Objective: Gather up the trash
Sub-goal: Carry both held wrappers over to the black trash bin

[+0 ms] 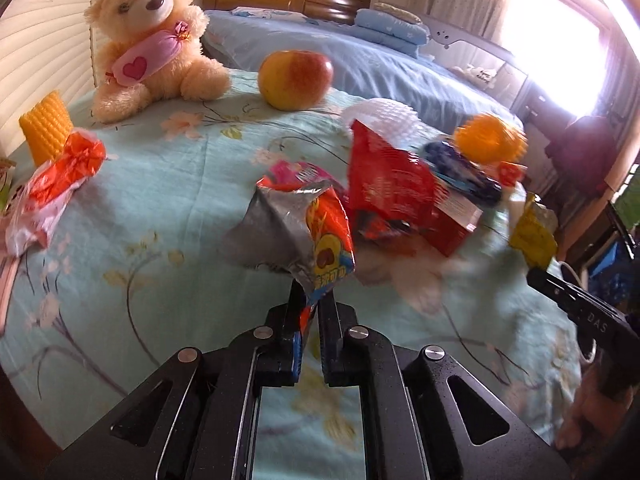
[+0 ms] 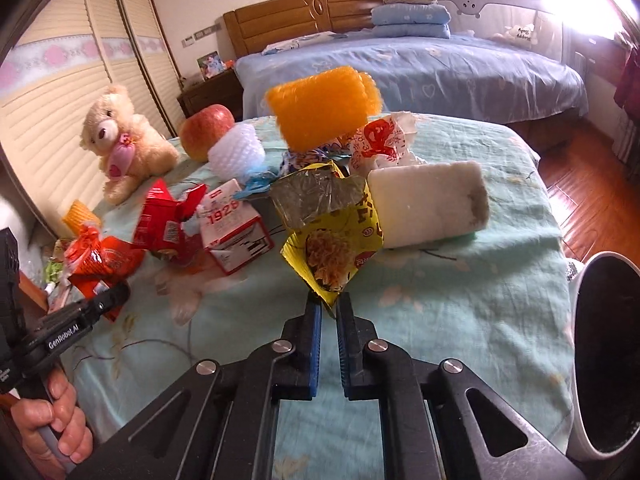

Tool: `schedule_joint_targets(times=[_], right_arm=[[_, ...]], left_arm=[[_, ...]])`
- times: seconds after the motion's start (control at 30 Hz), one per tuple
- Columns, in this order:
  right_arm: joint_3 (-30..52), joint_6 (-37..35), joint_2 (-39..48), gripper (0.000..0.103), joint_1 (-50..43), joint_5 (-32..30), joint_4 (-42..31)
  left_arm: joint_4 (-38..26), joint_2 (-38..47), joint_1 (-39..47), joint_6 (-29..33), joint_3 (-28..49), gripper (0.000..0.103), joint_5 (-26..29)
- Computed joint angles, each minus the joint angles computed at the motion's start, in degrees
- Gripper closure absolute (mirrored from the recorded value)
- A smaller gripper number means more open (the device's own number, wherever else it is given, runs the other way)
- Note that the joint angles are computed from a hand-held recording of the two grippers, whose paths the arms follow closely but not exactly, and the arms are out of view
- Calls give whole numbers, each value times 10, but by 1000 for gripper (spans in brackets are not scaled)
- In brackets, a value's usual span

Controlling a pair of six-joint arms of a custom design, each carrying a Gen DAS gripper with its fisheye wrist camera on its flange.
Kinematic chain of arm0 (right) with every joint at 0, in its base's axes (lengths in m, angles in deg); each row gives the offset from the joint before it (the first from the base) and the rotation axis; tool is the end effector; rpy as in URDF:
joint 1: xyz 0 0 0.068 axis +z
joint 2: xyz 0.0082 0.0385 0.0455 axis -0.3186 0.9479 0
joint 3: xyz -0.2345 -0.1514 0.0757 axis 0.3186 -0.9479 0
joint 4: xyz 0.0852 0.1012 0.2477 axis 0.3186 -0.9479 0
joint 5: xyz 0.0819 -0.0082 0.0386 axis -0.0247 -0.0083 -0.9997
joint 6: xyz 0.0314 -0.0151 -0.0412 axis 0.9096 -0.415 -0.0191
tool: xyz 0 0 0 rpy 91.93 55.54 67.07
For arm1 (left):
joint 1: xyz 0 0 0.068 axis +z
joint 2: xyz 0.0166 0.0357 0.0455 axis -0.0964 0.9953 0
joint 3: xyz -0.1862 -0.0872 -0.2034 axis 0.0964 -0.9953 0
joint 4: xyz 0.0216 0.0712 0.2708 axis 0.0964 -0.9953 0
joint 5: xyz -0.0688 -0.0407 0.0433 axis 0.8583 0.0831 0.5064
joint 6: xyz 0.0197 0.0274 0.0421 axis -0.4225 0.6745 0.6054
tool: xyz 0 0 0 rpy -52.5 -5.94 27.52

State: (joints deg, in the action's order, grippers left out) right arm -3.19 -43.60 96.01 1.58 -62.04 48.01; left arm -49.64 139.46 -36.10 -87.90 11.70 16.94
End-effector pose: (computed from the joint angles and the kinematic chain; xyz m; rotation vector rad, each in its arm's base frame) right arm 0.3859 0.1540 0.1378 -0.7428 2.3743 0.5001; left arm 0.2576 -0.1324 0.1174 -0.6995 2.2958 -0.0435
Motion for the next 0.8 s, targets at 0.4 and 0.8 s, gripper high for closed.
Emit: schedule_joint_targets(times=[0.4,0.8], right_arm=[[-68,-7,-61,96,-55,-33,10],[-89,-33,-83,96,-150,-57,8]], left_arm=[[-15,24,-96,9,67,97,-17],[-28,118,-128,74,200,97,13]])
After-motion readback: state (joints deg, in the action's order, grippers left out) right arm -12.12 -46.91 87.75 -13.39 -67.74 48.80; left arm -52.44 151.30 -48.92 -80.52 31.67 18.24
